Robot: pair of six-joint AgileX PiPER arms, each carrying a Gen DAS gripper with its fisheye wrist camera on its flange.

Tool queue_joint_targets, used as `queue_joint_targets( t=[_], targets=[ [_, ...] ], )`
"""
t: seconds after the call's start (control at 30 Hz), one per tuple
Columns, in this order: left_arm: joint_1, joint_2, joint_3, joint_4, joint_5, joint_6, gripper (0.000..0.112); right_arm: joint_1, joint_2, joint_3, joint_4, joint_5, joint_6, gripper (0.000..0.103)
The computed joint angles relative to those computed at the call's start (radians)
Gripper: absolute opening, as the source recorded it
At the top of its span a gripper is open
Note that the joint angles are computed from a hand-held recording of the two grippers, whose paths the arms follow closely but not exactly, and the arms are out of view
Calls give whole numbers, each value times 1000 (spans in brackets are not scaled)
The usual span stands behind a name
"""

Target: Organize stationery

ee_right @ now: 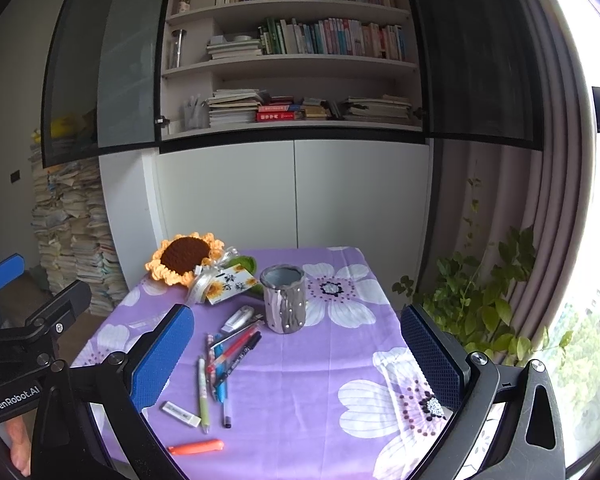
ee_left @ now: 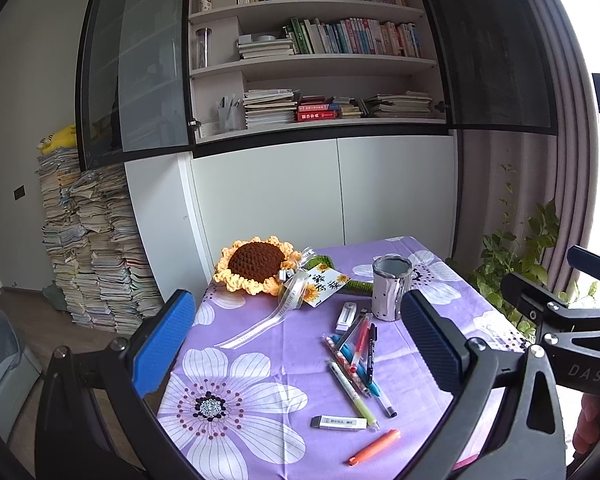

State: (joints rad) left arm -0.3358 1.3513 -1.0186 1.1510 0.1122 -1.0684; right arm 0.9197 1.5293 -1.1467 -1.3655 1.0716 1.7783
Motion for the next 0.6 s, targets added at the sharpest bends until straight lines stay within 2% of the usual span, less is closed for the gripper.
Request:
queue_joint_targets(
  t=[0.13,0.23,0.37,0.5,0.6],
  targets=[
    [3,4,-1,-26,-1,20,102,-5,-1,0,7,-7,0,103],
    [7,10,-8,-147,-8,141,102,-9,-1,2,7,-14,2,103],
    [-2,17,-7,3,2,1,102,-10,3,1,6,-18,2,103],
    [-8,22,-5,30,8,-18,102,-16,9,0,9,-28,-3,103],
    [-11,28,-12,-34,15,48,102,-21,8,2,17,-34,-6,103]
  ],
)
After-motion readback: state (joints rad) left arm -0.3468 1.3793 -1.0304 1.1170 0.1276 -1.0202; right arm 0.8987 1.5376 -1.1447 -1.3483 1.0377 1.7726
